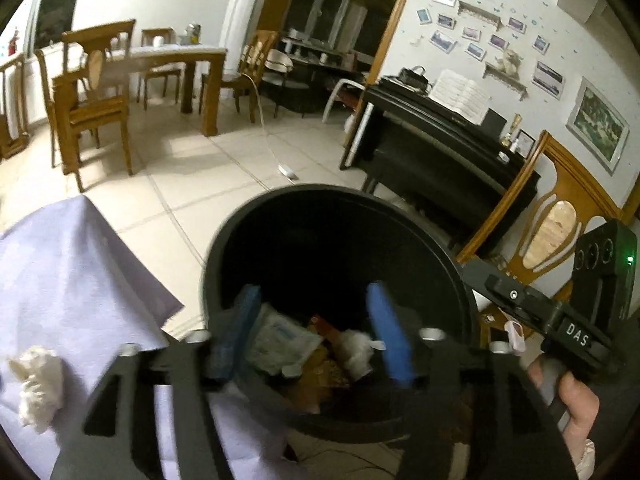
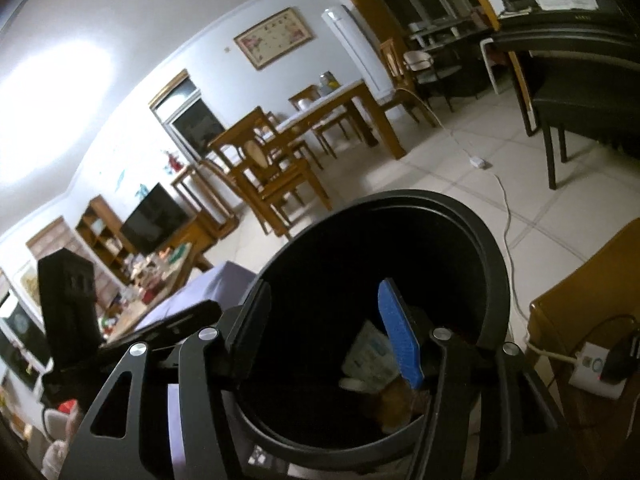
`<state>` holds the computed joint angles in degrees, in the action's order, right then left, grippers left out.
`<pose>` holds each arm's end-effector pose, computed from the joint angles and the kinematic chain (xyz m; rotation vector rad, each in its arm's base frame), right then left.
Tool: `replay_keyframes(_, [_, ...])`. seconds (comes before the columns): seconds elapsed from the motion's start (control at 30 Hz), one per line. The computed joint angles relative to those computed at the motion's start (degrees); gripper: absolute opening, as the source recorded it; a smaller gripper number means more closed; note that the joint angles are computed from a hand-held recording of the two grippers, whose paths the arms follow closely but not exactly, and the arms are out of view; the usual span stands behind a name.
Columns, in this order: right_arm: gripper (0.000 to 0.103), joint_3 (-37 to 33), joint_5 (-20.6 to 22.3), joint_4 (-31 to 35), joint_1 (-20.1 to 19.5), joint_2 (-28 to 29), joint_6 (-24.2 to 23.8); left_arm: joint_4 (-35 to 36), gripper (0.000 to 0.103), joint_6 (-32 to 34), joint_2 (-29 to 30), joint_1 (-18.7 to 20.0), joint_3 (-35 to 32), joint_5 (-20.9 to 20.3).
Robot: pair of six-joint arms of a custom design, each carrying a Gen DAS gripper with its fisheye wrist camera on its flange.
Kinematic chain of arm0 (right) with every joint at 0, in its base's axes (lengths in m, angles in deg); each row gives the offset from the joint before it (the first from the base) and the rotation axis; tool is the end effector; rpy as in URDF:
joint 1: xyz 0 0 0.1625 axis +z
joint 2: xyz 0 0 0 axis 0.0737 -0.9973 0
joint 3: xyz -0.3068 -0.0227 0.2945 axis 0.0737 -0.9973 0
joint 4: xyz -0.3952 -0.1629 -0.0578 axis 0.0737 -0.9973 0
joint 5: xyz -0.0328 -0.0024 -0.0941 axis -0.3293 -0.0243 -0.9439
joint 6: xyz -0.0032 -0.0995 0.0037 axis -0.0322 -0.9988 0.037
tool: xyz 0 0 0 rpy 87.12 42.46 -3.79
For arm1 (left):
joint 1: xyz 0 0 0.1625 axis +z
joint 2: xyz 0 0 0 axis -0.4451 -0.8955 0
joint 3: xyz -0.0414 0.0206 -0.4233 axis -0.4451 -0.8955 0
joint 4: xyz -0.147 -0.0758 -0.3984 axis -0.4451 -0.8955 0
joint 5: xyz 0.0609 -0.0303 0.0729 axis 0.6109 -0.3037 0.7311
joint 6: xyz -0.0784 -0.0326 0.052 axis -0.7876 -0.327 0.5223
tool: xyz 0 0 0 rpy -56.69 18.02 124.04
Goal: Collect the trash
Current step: 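Carry gum box and battery card over the bin and open both tools, then return both tools to the table toward the remaining trash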
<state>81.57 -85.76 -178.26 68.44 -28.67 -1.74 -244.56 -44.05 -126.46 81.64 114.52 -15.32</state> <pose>0.0063 -0.4891 0.2343 0.3043 -2.6186 1.3569 -0.2115 -0.6111 0.0522 0.8512 2.5908 -0.8352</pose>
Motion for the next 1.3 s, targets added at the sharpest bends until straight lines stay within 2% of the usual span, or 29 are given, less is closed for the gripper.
replay_keyframes(0.23, [0.057, -0.2, -3.04, -0.1, 4.07, 2.32, -1.27, -3.04, 0.069, -0.89, -6.28, -0.04, 6.19, 3.44])
replay_keyframes(0.37, [0.057, -1.72, -6.28, 0.14, 8.8, 5.69, -1.69, -4.96, 0.069, -1.72, -10.71, 0.76, 10.16, 5.98])
replay_keyframes(0.5, [0.057, -4.37, -9.48, 1.7, 13.88, 9.88, -2.4, -7.1, 0.069, -2.42, -16.63, 2.18, 14.94, 10.29])
replay_keyframes(0.7, [0.057, -9.31, -13.54, 4.34, 20.84, 17.34, -3.22, -8.0, 0.069, 0.26, -24.55, 5.34, 20.11, 22.61])
replay_keyframes(0.87, [0.057, -15.19, -16.6, 9.15, 26.47, 24.35, -4.78, -2.49, 0.069, -0.87, -29.28, 9.9, 20.74, 31.25])
replay_keyframes(0.97, [0.057, -18.89, -18.63, 12.17, 29.67, 28.34, -6.59, 2.16, 0.069, -2.65, -31.35, 13.12, 19.97, 30.61])
replay_keyframes(1.07, [0.057, -24.07, -20.97, 16.44, 32.9, 33.02, -8.59, 4.87, 0.068, -2.2, -31.44, 14.67, 18.69, 29.49])
replay_keyframes(1.17, [0.057, -29.1, -23.24, 19.72, 35.25, 37.17, -9.64, 5.48, 0.068, 0.23, -31.23, 15.93, 17.99, 27.11])
replay_keyframes(1.23, [0.057, -33.23, -25.07, 21.81, 36.58, 40.41, -10.59, 2.42, 0.068, 4.48, -30.04, 16.32, 17.64, 26.81])
replay_keyframes(1.3, [0.057, -36.53, -26.18, 23.89, 37.33, 42.79, -10.88, 2.81, 0.067, 5.1, -30.29, 17.05, 17.2, 25.37])
